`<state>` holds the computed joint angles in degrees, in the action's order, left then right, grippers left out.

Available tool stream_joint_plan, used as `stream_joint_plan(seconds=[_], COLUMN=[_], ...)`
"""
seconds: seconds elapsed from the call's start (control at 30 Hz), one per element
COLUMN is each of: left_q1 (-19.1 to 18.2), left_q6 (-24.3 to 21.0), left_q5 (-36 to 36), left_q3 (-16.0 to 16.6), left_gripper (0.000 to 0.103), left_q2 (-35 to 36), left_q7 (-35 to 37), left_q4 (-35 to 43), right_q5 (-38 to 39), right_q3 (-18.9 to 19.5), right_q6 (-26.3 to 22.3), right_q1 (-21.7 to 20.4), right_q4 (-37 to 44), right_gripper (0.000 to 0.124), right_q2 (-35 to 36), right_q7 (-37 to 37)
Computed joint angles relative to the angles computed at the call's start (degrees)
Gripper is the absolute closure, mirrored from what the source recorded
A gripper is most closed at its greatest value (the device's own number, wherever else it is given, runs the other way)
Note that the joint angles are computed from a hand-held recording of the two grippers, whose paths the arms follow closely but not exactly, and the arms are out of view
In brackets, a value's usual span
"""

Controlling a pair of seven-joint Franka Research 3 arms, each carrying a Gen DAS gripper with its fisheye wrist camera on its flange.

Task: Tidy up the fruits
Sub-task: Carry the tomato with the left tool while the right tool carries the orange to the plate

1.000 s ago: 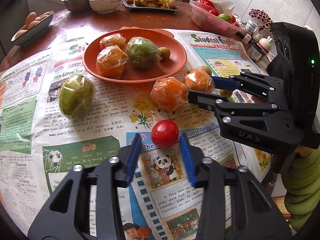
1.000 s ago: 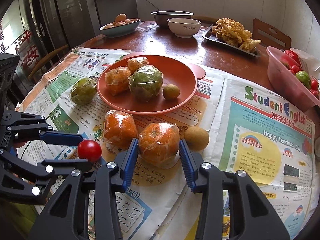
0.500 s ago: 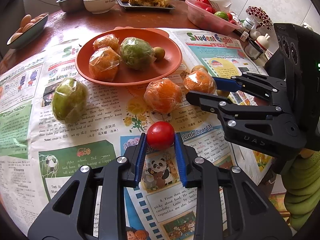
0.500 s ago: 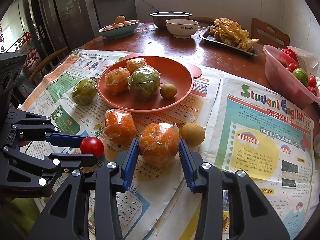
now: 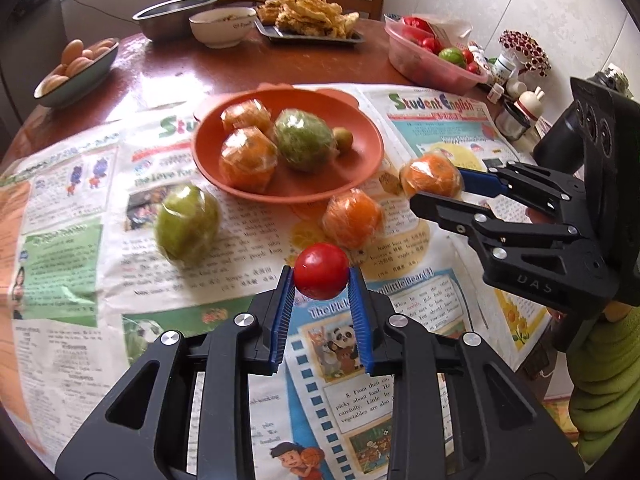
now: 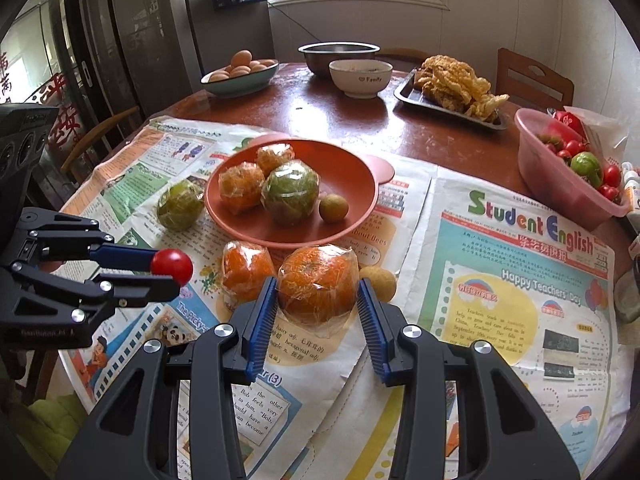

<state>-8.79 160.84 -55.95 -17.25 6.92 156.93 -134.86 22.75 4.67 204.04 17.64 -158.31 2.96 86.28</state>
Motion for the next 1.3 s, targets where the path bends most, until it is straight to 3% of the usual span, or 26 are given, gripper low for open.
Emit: stream_joint_plan(seconds=[0.7, 1.3], left_q1=[0.61, 3.72], left_q6=[0.64, 0.75], left_q5=[5.37, 13.46], left_q3=[-1.20, -4.29], left_gripper=[0.083, 0.083], left_q2=[2.81, 7.26], left_q7=[-4.98, -11.50], left_q4=[5.46, 9.31], right_q5=[1.20, -9.66], right_q3=[-0.75, -1.89], right_q6=[-0.67, -3.56], right_q1=[-1.30, -5.82], right_q4=[1.06, 5.78], right_gripper=[0.084, 0.084], right_q2=[-1.99, 0.94], right_q7=[-2.38, 2.65])
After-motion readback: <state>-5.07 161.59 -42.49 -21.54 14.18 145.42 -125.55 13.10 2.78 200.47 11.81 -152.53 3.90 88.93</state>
